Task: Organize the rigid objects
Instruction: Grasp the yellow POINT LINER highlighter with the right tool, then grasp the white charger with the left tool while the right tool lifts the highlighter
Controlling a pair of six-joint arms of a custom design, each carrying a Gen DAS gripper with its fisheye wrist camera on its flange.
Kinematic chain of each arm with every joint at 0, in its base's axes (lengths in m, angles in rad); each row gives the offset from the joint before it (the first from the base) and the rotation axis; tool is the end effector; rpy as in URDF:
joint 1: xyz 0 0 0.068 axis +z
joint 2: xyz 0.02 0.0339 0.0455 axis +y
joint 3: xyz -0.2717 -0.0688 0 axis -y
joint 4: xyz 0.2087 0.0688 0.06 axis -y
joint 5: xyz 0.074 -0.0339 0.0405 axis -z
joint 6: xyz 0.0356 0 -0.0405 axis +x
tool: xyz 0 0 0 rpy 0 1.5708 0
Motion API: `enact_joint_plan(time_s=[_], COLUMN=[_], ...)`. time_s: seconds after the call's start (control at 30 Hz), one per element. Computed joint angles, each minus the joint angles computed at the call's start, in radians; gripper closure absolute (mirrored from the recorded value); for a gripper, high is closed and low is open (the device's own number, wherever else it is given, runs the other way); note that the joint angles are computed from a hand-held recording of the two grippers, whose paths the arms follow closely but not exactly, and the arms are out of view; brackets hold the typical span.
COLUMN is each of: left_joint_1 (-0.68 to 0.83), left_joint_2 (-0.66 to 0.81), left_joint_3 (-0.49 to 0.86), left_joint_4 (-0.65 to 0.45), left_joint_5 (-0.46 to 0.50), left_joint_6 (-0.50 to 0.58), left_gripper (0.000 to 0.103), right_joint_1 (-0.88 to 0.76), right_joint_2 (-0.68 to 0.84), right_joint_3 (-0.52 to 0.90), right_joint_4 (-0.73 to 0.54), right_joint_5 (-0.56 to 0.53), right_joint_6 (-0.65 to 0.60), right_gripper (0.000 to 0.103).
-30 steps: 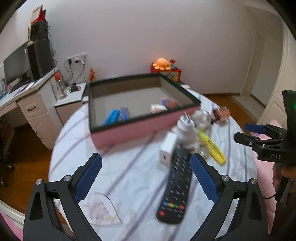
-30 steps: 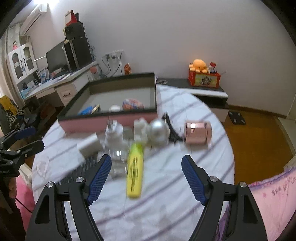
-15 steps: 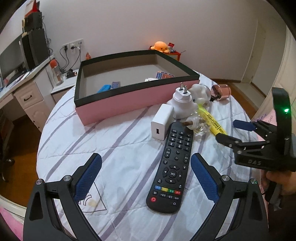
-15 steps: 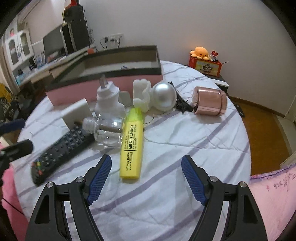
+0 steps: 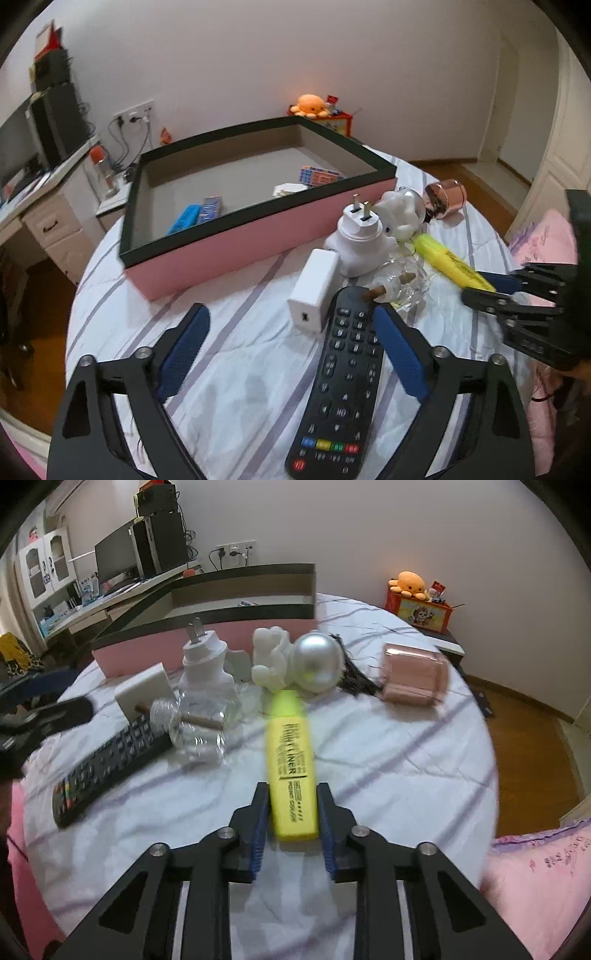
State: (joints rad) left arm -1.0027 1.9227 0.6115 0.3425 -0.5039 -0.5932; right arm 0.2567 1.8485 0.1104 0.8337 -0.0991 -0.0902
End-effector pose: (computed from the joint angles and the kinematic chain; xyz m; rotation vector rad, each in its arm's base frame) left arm 0.1677 -0.2308 0.0956 0.2966 2.3609 -0.1009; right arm 0.1795 0.0508 0.0730 -0.4697 2.4342 0.1938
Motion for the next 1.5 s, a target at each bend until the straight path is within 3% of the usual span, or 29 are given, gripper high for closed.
enact_joint_plan(time_s=[0.13,0.23,0.3,0.37,0.47,0.73,0.9,1.07,1.13,1.23,1.43,1.5], left_joint_1=[0.045,0.093,0.112,0.112,0.105,0.104,0.1,0.086,0.082,0.094,0.137,0.148], left_joint_2=[0.057,0.093,0.109,0.116,0.141,0.115,0.064,0.004,-0.016,-0.025,0.032,0.047], left_joint_3=[0.063,0.1,0.119,0.124,0.134,0.097,-0.003,-0.121,-0.174,-0.216,-0.174,-0.174], left_joint_4=[-0.025,-0.046,-0.061,-0.044,-0.007,-0.019,0.0,0.023,0.054,0.097,0.122,0.152], left_joint_5=[0.063,0.141,0.166,0.175,0.176,0.148,0.113,0.081,0.077,0.081,0.124,0.138], left_joint_6=[0.047,0.06,0.065,0.081,0.119,0.081,0.044,-0.018,-0.042,-0.053,-0.024,-0.008], left_gripper=[0.03,0.05,0.054,0.071,0.077,0.078,0.078,0.078,0.076,0.075,0.07,0.061], right_joint_1=[-0.047,-0.065,-0.073,-0.076,-0.08,-0.064,-0.025,0.009,0.031,0.057,0.06,0.043], right_joint_2=[-0.016,0.01,0.015,0.021,0.027,0.015,0.025,0.071,0.066,0.039,0.062,0.072], right_joint_3=[-0.04,-0.052,-0.043,-0.034,-0.02,0.016,0.043,0.074,0.06,0.039,0.002,-0.001], right_joint_4=[0.012,0.046,0.04,0.038,0.031,-0.014,-0.017,-0.003,0.009,-0.003,0.063,0.08], right_joint_5=[-0.037,-0.059,-0.072,-0.075,-0.083,-0.053,-0.005,0.061,0.083,0.093,0.087,0.066], right_joint_6=[-0.02,-0.028,-0.027,-0.028,-0.02,0.035,0.049,0.05,0.057,0.069,0.089,0.089], right_gripper=[0.078,0.078,0.078,0.078,0.078,0.071,0.063,0.063,0.071,0.074,0.074,0.074])
